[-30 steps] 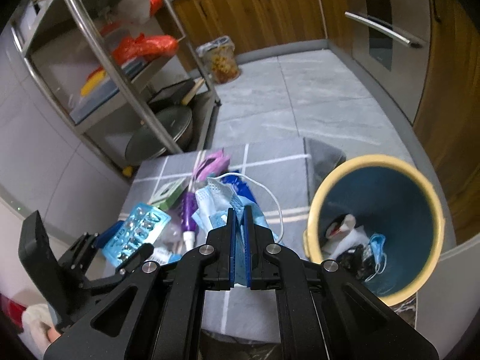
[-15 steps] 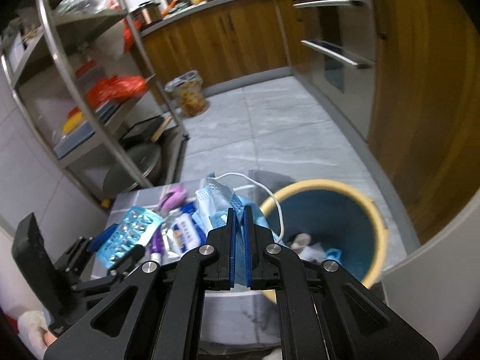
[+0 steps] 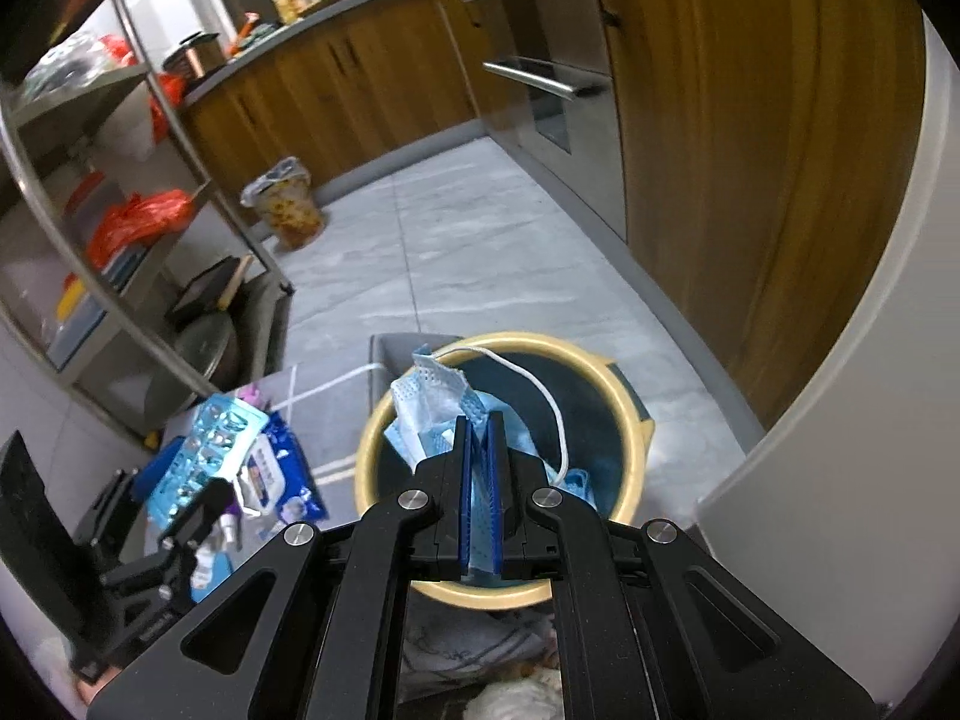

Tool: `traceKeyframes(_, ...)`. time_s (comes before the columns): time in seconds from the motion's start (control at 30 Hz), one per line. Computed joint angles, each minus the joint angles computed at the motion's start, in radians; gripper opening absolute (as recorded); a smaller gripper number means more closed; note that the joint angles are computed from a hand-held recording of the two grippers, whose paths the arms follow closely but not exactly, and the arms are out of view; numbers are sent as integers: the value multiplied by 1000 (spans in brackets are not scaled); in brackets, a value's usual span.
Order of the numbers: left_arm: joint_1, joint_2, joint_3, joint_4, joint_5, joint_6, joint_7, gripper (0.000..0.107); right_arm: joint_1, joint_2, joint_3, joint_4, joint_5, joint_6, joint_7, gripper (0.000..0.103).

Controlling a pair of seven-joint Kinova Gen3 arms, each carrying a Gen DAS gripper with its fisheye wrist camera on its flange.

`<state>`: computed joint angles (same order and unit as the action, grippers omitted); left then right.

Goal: Collect trash
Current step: 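Carry the blister pack and blue mask over the bin and release both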

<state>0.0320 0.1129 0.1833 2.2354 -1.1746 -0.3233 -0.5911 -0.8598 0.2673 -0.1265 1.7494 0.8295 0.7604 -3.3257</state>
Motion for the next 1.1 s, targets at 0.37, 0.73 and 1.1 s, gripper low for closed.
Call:
traceKeyframes(0.37,68,113,72,-48,234,128,-232,69,63,58,28,-36,-155,-18,183,6)
traceKeyframes(0.73,94,210,108,-98,386,216,-435,69,122,126,58,-89,-351,-43,341,6)
traceKeyframes(1.1,66,276,170,-153,505,262,-546,69,93,167,94,-150,-377,-1,395,8)
